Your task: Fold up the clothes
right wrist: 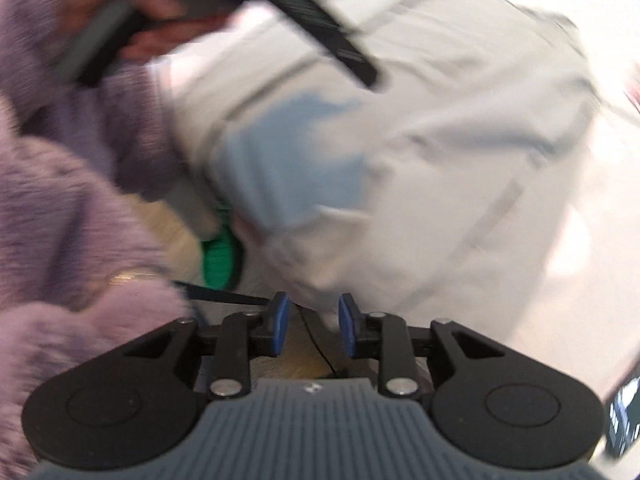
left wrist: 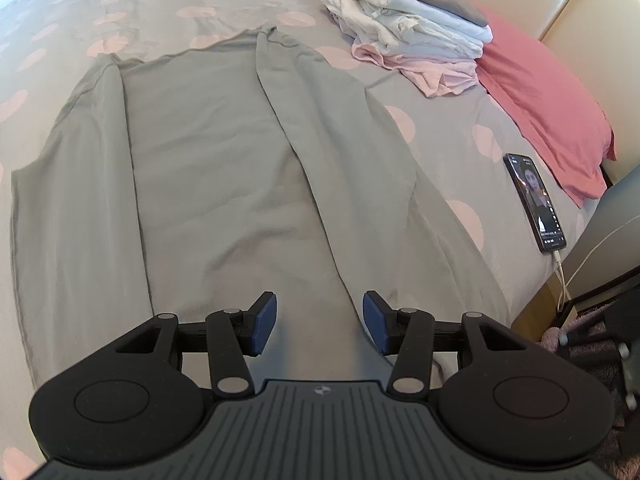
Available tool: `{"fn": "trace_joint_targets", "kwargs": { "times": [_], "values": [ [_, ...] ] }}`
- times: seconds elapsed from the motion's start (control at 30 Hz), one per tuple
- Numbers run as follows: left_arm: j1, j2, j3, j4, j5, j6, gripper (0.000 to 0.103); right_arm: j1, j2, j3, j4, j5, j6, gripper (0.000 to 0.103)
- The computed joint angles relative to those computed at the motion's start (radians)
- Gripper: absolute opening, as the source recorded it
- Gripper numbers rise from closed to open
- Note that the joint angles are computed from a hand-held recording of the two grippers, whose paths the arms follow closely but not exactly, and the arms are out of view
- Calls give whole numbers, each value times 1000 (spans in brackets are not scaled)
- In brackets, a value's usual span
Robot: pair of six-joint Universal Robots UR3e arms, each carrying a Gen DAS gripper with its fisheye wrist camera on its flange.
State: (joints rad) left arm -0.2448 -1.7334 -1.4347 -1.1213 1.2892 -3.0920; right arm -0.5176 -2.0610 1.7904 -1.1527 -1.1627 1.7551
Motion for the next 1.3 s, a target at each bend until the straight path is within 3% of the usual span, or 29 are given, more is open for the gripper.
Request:
{"fn": "trace_joint_targets", "kwargs": {
  "times": [0.13, 0.37, 0.43, 0.47, 0.5, 0.8, 0.93, 1.23, 1.3],
  "values": [
    [-8, -1, -11, -25, -2, 25, 46, -45, -8, 116, -139, -11, 127, 30],
    [-25, -16, -7, -27, 11, 32, 46, -74, 74, 174, -198, 38, 257, 30],
    [-27, -18, -5, -25, 14, 29, 46, -61, 80, 195, -226, 51, 309, 21],
    [-29, -18, -5, -24, 16, 28, 46, -50, 80, 206, -253, 47, 334, 10],
    [-30, -18, -4, -24, 18, 26, 46, -46, 78, 201, -257, 41, 343, 3],
    [-29, -25, 12, -38, 24, 27, 46, -61, 61, 35, -94, -39, 264, 0],
    [-31, -34, 20, -41, 21, 31, 46, -96, 61, -10, -64, -78, 218, 0],
    [-44, -2, 2, -118, -48, 102, 46, -81, 72, 93, -137, -16, 259, 10],
    [-59, 5, -8, -145, -66, 136, 46, -60, 77, 109, -161, -26, 275, 30]
  ]
}}
